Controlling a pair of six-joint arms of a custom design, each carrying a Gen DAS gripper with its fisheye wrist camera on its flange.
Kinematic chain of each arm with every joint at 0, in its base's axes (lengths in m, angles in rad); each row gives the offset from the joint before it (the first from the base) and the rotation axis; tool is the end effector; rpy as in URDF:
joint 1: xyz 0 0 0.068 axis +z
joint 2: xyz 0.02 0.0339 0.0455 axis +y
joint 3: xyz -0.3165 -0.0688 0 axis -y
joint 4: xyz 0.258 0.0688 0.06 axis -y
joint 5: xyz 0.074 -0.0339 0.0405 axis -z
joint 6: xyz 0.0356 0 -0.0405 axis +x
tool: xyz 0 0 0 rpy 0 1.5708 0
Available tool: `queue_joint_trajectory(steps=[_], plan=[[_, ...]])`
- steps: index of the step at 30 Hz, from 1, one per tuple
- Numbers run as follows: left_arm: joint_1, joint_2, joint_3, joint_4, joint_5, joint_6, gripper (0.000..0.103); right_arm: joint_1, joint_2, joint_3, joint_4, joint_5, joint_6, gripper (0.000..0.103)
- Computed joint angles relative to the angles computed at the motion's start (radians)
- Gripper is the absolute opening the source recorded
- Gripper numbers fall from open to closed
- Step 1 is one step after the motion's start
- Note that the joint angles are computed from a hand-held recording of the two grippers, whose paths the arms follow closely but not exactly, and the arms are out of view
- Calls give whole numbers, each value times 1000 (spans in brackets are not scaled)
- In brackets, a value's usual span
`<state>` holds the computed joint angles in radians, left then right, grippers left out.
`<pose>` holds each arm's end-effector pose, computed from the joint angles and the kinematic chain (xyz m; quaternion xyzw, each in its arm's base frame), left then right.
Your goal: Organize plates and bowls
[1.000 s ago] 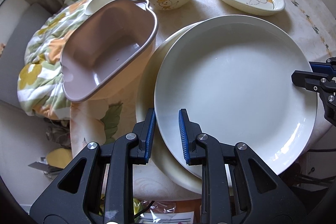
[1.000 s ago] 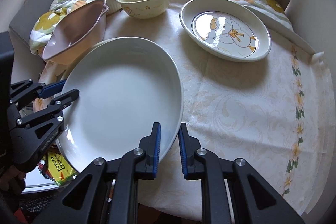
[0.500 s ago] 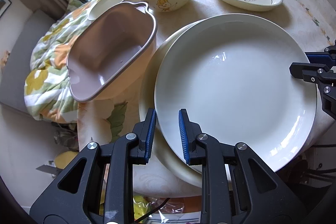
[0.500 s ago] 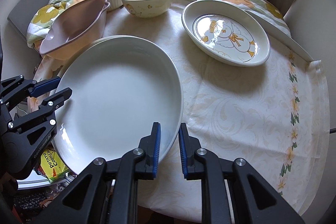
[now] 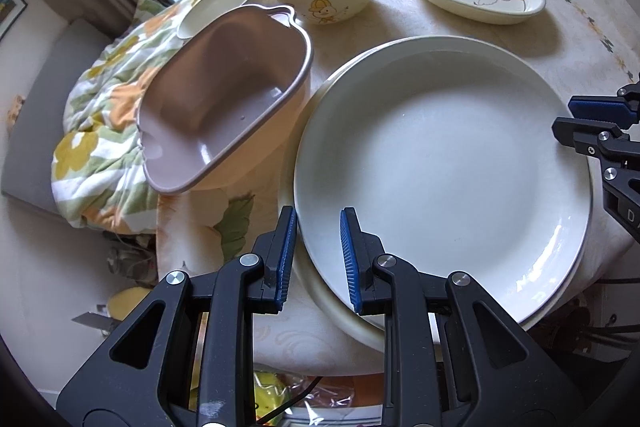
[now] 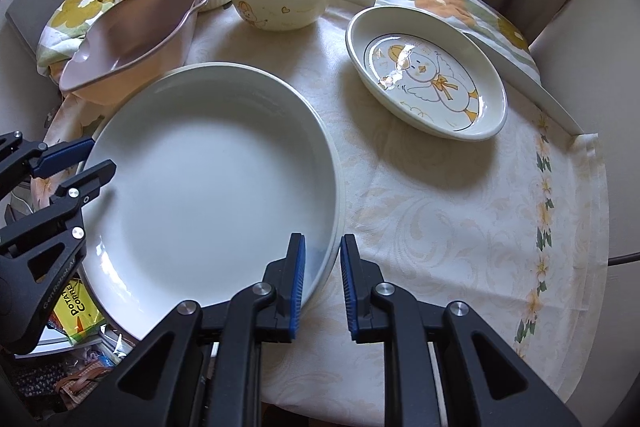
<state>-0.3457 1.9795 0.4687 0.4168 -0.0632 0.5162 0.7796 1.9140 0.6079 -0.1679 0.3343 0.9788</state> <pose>0.2561 -0.0899 0.0527 0.3989 0.8855 0.0507 0.2326 0.1948 0.1761 0.0711 0.1059 0.9792 -0.0692 0.1584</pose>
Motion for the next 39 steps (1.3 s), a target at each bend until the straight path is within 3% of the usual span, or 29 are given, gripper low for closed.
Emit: queue_joint_trajectory(steps=[5,10,16,17,18,19,20,21,22,23,25,29,34,36,39], plan=[[12,-6,9,-21,22,8,19,-12,-1,-15,30,-13,15,16],[47,-58,39,-128,83,4,19,-33,-41,-62,88,-36,46,16],[77,-268,76,-320,225,-12,20,-45,-284,-199,138,7,100,16],[78,-306,98,-361,262,-28,23,-48,-348,-223,132,21,107,16],[79,-330,117,-390,292,-42,33,-52,-423,-245,118,40,109,16],[72,-355,138,-418,315,-65,61,-65,-504,-263,93,58,96,16],[61,-376,157,-434,329,-91,79,-85,-564,-271,69,65,75,24],[48,-398,165,-425,337,-120,103,-116,-640,-277,27,69,44,34],[33,-415,163,-399,348,-149,103,-153,-693,-281,2,65,7,70],[15,-419,177,-397,355,-172,103,-200,-749,-290,-10,54,-41,96],[-32,-377,241,-445,330,-220,103,-350,-862,-311,-18,-21,-182,97],[-103,-267,349,-498,323,-378,103,-735,-872,-312,-1,-248,-500,97],[-179,-106,441,-496,319,-594,102,-1111,-587,-251,139,-540,-874,97],[-206,-36,467,-476,303,-665,102,-1193,-433,-209,190,-618,-992,97],[-236,71,532,-472,295,-751,92,-1260,-229,-128,229,-697,-1117,97]])
